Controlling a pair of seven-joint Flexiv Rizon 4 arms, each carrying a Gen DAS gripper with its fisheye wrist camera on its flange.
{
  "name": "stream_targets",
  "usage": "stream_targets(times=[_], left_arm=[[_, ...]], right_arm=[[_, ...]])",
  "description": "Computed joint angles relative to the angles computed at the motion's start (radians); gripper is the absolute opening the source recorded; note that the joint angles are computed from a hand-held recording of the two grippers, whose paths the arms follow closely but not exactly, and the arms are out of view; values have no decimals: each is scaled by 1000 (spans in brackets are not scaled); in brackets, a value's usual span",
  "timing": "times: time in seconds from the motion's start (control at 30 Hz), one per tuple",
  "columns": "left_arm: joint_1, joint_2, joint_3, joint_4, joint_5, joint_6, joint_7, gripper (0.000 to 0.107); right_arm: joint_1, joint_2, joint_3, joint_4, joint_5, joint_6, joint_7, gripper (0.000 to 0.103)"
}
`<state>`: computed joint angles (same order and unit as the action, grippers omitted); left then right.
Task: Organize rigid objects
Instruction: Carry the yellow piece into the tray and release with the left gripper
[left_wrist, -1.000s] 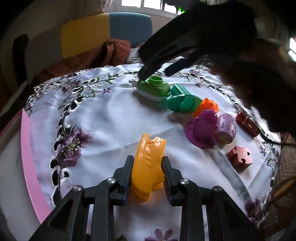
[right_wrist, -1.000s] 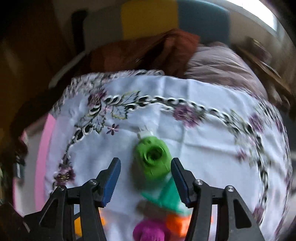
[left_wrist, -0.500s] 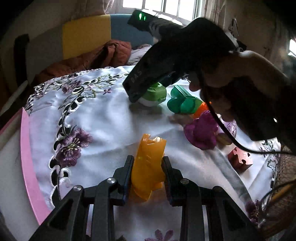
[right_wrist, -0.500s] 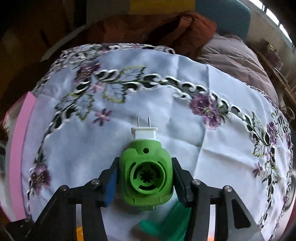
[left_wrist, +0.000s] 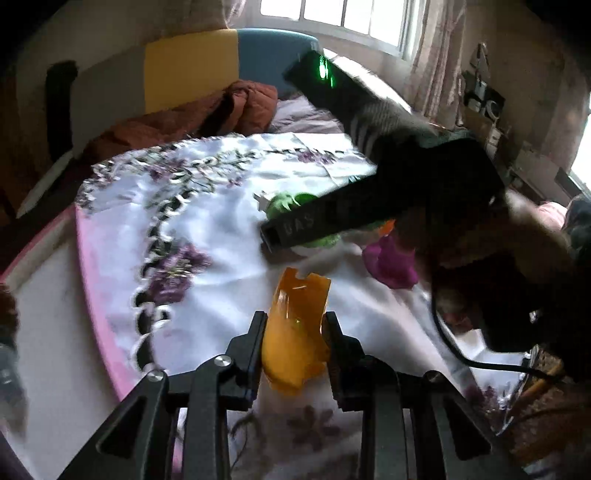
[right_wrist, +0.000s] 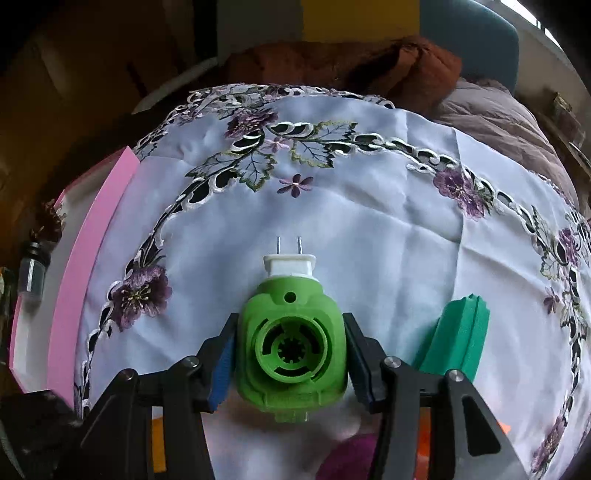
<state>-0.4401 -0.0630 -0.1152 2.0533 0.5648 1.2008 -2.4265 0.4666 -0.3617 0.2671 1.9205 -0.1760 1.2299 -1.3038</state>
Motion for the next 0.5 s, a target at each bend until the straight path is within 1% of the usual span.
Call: stream_targets(times=[0.07,0.13,0.27,0.4,0.43,0.5], left_arm=[[-6,24,-3,-11,6,-50,-33,30],[-2,43,-15,-50,7,-156,-69,30],[9,58,-48,-172,156,-357,-180,30],[18,101,-60,-184,245,-439,-269,30],[22,114,-64,-180,258,-457,-285,30],[36,129,-65,-163,250,-457,-290,30]], right_arm=[[11,8,-16,19,-21,20,17,53],[20,2,-30,24,-41,34,39,53],[37,2,-53,38,-83,58,91,53],[55,5,-80,60,-143,86,146,53],[52,4,-77,60,-149,86,148,53],[47,2,-74,60,-158,90,149,53]])
